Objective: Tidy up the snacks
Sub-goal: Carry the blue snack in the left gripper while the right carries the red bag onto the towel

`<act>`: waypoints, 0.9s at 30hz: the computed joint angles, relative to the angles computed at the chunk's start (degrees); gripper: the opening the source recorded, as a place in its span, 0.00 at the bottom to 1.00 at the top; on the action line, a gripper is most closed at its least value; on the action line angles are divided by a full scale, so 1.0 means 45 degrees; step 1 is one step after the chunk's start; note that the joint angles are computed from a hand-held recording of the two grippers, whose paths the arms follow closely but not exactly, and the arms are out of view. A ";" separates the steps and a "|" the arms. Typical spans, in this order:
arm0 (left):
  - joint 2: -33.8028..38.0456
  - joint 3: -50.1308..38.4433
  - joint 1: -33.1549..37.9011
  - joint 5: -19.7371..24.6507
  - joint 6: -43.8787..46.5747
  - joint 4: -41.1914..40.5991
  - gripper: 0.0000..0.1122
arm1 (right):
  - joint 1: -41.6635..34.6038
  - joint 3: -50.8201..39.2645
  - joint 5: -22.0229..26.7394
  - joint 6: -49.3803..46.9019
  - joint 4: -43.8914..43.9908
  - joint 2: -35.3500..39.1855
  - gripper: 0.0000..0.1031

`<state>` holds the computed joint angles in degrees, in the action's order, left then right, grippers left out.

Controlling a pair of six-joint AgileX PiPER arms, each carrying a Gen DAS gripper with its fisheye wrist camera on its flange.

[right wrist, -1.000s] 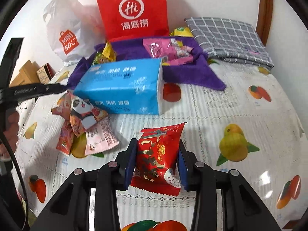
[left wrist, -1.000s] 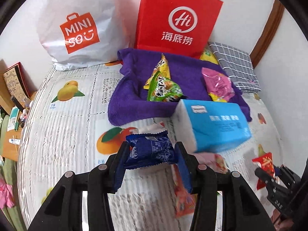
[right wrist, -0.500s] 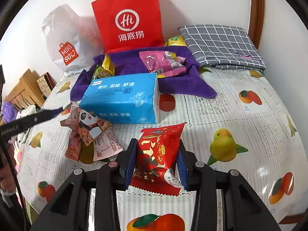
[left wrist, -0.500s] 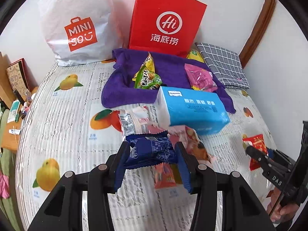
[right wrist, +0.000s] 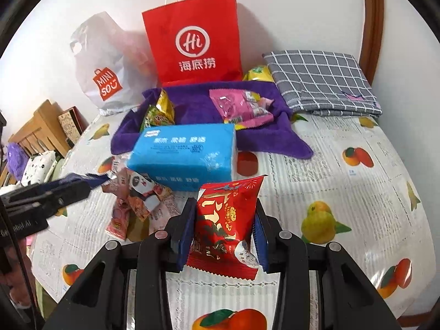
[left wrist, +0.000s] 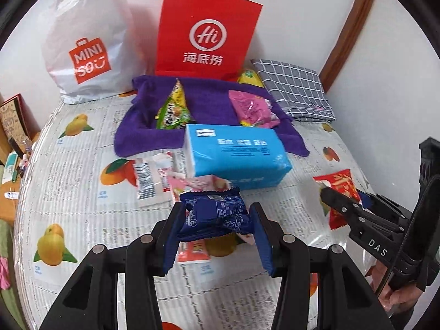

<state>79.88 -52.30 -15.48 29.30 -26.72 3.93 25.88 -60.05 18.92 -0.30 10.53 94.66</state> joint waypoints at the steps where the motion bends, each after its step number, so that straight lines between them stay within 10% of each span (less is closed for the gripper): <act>1: 0.0041 -0.0072 -0.0078 0.0027 -0.0048 0.0025 0.41 | 0.0008 -0.0072 0.0034 -0.0059 0.0066 0.0005 0.37; 27: 0.2414 -0.4351 0.0120 0.1902 0.0386 0.1571 0.41 | -0.0347 -0.4705 0.1953 -0.0790 0.0159 0.2151 0.37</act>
<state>90.74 -71.88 -14.94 37.86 -24.98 11.01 24.32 -81.22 27.70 -3.86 11.25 104.34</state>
